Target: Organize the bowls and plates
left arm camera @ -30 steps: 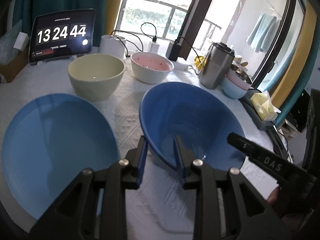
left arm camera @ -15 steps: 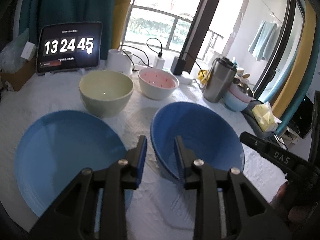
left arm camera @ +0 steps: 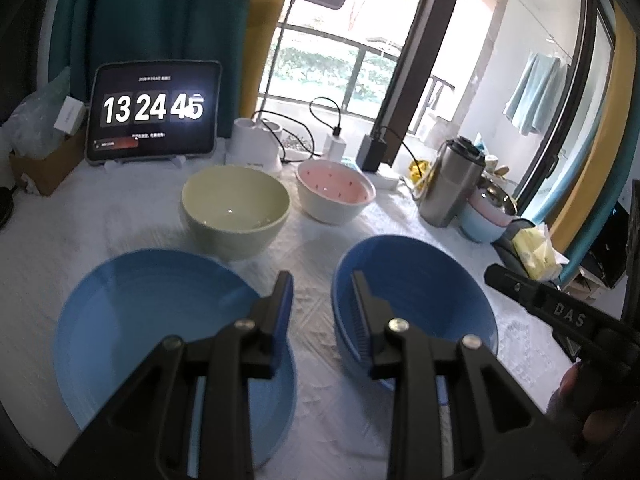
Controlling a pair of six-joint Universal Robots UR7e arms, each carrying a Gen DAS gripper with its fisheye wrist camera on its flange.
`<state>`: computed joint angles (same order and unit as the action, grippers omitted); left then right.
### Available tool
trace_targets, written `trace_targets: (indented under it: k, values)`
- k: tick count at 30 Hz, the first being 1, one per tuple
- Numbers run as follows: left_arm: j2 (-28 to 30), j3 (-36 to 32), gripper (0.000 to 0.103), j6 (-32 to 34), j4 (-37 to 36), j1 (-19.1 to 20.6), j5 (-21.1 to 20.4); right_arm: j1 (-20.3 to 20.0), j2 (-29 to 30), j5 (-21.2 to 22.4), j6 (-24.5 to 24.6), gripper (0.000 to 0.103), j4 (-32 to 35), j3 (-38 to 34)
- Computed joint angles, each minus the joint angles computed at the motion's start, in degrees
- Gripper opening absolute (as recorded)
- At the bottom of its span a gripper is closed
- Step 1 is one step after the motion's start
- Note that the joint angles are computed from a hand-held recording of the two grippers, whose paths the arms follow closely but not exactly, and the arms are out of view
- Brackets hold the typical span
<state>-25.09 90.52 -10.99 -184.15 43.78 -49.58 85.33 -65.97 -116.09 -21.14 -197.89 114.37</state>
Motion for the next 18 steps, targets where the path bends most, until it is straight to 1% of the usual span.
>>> trace_targets:
  k: [18]
  values:
    - [-0.6,-2.9,0.031,2.6,0.5,2.7,1.8,2.7,4.9,-1.3,-0.2,0.025,3.9,-6.9]
